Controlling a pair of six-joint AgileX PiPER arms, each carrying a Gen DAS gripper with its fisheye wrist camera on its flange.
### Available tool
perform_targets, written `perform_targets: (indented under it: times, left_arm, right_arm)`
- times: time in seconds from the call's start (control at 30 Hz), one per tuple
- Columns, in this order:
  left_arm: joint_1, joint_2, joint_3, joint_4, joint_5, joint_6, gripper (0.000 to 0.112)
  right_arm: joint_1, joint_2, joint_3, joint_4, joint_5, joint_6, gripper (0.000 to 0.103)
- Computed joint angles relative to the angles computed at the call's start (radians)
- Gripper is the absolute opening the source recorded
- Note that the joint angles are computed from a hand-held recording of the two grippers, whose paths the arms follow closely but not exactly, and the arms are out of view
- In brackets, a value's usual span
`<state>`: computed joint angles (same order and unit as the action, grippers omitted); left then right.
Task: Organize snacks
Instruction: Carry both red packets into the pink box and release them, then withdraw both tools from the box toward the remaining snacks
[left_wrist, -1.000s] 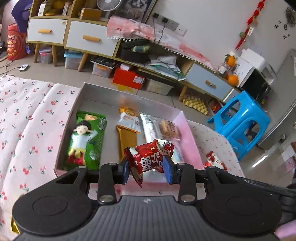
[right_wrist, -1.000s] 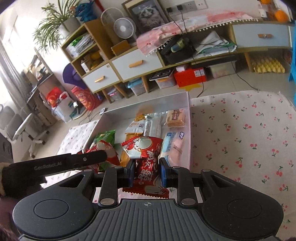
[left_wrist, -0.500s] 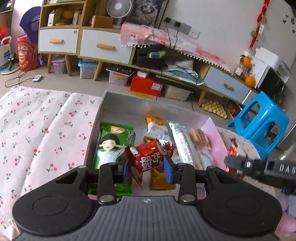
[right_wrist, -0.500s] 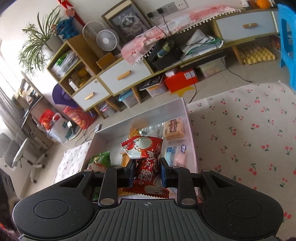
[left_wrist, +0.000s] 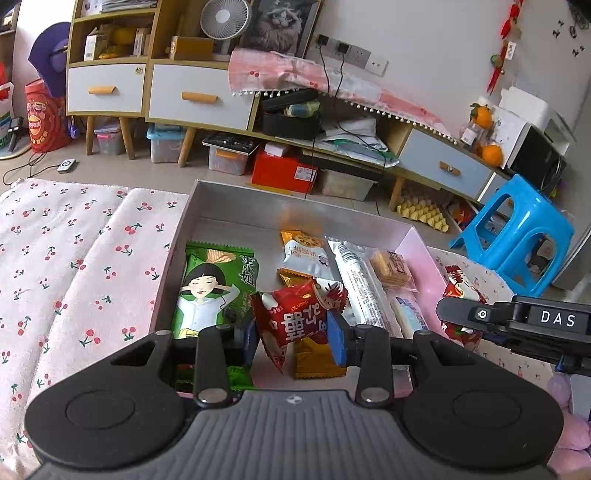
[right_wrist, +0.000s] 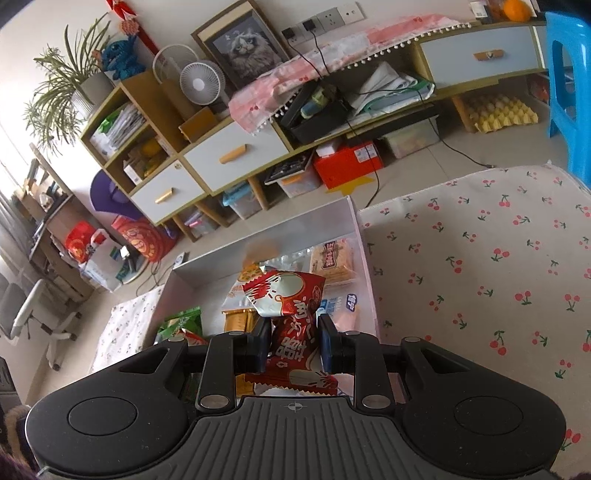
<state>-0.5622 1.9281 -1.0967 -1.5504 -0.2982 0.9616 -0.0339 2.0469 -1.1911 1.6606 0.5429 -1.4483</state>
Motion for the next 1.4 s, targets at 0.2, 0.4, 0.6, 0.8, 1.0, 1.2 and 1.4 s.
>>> perform_targets:
  times: [0.2, 0.4, 0.6, 0.8, 1.0, 1.2, 1.4]
  left_arm:
    - [-0.001, 0.001, -0.003, 0.007, 0.008, 0.008, 0.047]
    - [-0.016, -0.007, -0.01, -0.023, 0.001, 0.063, 0.069]
    - [-0.033, -0.037, 0.015, -0.076, -0.018, 0.139, 0.08]
    - [-0.05, -0.101, 0.073, -0.124, -0.044, 0.208, 0.087]
    - [-0.08, -0.153, 0.125, -0.117, -0.058, 0.221, 0.092]
    - [-0.12, -0.193, 0.185, -0.085, -0.076, 0.216, 0.098]
    - [-0.152, -0.239, 0.252, -0.074, -0.083, 0.214, 0.1]
  right_arm:
    - [-0.017, 0.009, -0.016, -0.031, 0.027, 0.064, 0.045]
    - [-0.02, -0.004, -0.019, -0.08, 0.022, 0.097, 0.054]
    - [-0.032, -0.049, 0.012, -0.111, 0.035, 0.091, 0.067]
    - [-0.046, -0.113, 0.065, -0.167, 0.04, 0.079, 0.075]
    - [-0.061, -0.171, 0.125, -0.25, 0.039, 0.068, 0.082]
    - [-0.093, -0.257, 0.221, -0.234, 0.034, -0.044, 0.087]
    - [-0.137, -0.323, 0.293, -0.234, 0.04, -0.114, 0.093]
